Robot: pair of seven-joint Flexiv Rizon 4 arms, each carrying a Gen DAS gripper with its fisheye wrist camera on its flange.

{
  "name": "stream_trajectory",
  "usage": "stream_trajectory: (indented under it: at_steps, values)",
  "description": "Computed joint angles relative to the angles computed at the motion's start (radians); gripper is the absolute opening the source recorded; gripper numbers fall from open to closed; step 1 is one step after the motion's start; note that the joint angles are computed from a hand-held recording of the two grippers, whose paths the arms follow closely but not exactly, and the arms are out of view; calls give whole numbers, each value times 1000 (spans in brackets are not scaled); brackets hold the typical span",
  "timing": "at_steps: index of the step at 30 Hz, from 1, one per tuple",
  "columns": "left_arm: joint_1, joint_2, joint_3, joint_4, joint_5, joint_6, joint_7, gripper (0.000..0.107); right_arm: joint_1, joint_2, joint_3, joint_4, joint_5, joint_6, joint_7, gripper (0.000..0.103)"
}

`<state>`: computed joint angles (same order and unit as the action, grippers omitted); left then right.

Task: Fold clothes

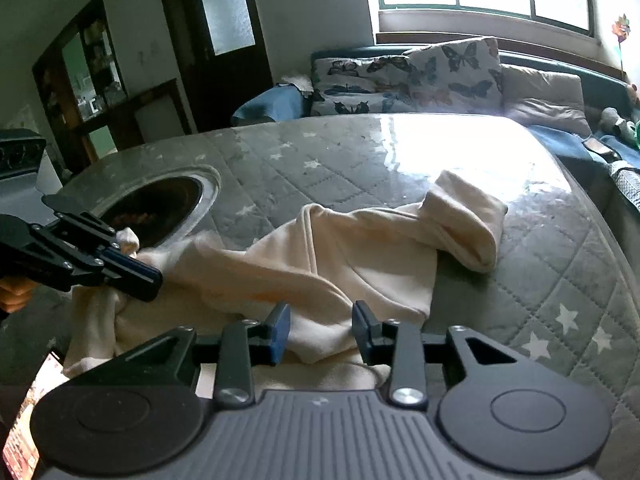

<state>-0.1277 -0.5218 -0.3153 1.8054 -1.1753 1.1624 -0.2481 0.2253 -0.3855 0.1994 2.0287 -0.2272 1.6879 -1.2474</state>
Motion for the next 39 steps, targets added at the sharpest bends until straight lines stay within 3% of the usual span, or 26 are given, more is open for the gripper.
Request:
stream_trajectory:
  at_steps: [4,7,9,10,16,19,22,27,35,39]
  values:
    - [0,3,-8,2,-30,18,24,20,-11,-2,12,0,2,-2,-6,34]
    - [-6,6,-28,-14,-143,81,89,31,-19,-4,21,-2,6,-4,-8,34]
    - [-26,-16,-12,-43,-147,113,71,45,-19,-5,22,-3,7,-3,-9,34]
    - [-34,-31,-3,-58,-129,124,47,46,-19,-5,23,-4,8,-3,-9,34]
    - [-2,-93,6,-105,51,64,-139,44,-23,-7,28,-6,9,-4,-13,34]
    - [42,-88,-46,-93,11,54,-122,26,-26,-7,31,-7,10,-6,-17,34]
    - [53,-76,-70,-83,-48,76,-71,14,-29,-8,34,-9,12,-6,-19,34]
    - [30,-52,-80,-61,-142,128,32,9,-6,-6,11,-6,10,-2,-13,34]
    - [-45,40,-63,-17,-446,138,382,9,-10,-3,12,-4,9,-4,-13,34]
    - [-100,85,-19,42,-486,94,545,9,-12,-2,13,-2,10,-5,-13,34]
